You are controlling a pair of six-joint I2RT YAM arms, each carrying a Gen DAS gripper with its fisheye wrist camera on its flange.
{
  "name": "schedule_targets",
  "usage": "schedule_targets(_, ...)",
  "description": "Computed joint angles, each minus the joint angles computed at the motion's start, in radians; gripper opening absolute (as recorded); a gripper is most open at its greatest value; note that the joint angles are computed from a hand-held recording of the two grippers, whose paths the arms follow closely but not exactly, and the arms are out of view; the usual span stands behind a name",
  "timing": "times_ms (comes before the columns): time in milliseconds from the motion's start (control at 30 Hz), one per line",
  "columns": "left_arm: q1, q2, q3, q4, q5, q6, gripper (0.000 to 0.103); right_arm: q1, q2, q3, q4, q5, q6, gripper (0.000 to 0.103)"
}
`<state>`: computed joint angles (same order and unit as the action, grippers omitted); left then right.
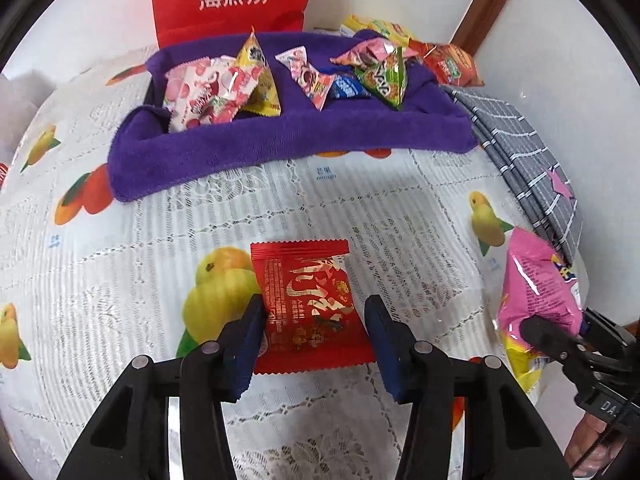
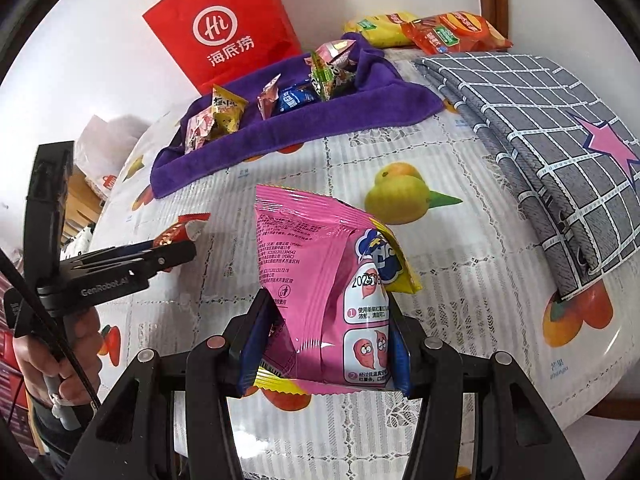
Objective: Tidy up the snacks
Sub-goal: 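Carry the red packet toward the towel with the left tool while the right tool carries the pink packet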
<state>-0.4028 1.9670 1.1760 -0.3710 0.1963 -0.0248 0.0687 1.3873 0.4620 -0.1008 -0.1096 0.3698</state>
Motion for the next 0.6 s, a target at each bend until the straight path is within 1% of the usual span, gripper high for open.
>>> schedule_targets(300, 0.025, -0.114, -0.064, -0.008, 0.024, 0.01, 0.048, 0.033, -0.111, -0.006, -0.07, 0.035, 0.024, 0.052)
schedule_targets(500, 0.057, -0.186, -0.098, -0.01, 0.069, 0.01, 0.048, 0.097, -0.214, 0.016, -0.153, 0.127, 0.052, 0.052)
schedule_targets(600, 0.066, -0.218, -0.105, -0.013, 0.076, 0.009, 0.048, 0.122, -0.256, 0.036, -0.189, 0.15, 0.066, 0.052)
